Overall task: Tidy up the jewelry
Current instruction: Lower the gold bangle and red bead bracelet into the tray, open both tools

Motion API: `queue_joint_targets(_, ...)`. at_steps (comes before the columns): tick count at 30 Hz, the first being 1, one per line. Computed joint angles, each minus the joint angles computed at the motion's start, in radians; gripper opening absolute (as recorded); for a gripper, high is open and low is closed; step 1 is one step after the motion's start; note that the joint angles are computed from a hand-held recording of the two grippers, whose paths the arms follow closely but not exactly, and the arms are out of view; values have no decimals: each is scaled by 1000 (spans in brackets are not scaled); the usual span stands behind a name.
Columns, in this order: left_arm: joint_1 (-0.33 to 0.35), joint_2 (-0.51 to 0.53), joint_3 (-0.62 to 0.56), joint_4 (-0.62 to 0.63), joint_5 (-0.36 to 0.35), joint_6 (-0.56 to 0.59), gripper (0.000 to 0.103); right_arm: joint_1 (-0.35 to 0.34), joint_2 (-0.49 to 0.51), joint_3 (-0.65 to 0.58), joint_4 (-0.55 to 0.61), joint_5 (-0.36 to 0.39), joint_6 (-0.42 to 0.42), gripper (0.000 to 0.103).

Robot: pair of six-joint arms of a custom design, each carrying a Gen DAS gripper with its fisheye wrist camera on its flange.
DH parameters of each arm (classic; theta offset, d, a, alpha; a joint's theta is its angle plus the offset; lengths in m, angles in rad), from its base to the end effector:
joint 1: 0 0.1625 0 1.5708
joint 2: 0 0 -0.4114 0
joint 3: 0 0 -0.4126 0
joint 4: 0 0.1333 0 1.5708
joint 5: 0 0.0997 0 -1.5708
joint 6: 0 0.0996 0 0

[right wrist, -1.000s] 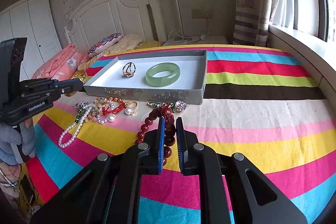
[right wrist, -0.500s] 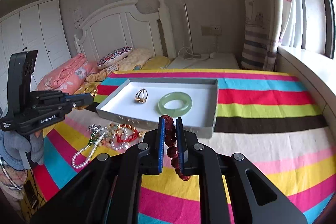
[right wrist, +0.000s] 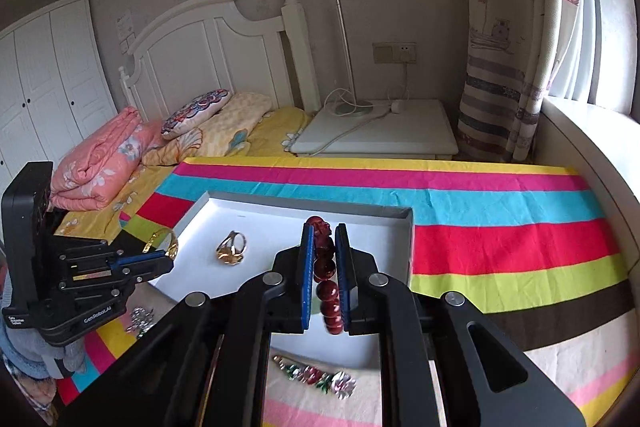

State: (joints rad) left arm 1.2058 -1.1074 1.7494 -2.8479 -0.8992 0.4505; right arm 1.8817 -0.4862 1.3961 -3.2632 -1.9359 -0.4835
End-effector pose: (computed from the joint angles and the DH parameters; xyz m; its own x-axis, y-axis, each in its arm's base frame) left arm -0.0463 -0.6683 0.2798 -0.6518 0.2685 -0.7092 0.6345 0.7054 -0.3160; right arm 0.3235 -0.6873 0.0333 -0.7547 -0.3547 0.5519 -0.6413 0.5763 -0.5065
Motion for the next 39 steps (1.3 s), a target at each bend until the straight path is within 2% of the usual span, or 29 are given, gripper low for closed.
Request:
queue_joint_targets(7,30,68,-89,39,34,-19,4,11,98,-172,38,-128,-36,13)
queue_joint_targets(11,36,92,-117,58,45,-33,4,14,171,-278,65,-221,-102,13)
queue_joint_targets(16,50,100,-127,63,39,-63,9,10,219,-349,153,-251,-109,13)
queue_joint_targets(18,54,91,-121,52,30,-77,29,10,226,-355,169,-244,-102,14)
queue_joint_targets(19,51,83,-108,27,28,-79,51,11,229,-356,174,-248,-103,18)
queue_joint_targets(20,49,73,-93,-8,25,-69,62,13,231,-355,169,-251,-107,23)
queue_joint_targets(22,45,48,-68,-40,8,-59,63,12,221,-335,150,-238,-109,42)
queue_joint_targets(23,44,35,-59,-45,3,-62,63,13,217,-326,133,-236,-112,44)
queue_joint_targets(27,30,-21,8,-113,-12,-73,71,7,172,-265,106,-203,-88,44)
queue_joint_targets(29,26,-57,57,-155,-18,-86,81,5,138,-212,76,-171,-79,44)
queue_joint_targets(32,19,-111,144,-213,-14,-100,91,0,77,-111,33,-111,-60,46)
queue_joint_targets(34,18,-146,203,-244,-12,-114,94,-6,33,-25,-11,-64,-49,52)
queue_joint_targets(39,28,-226,329,-276,1,-185,95,-19,-44,158,-92,6,-23,53)
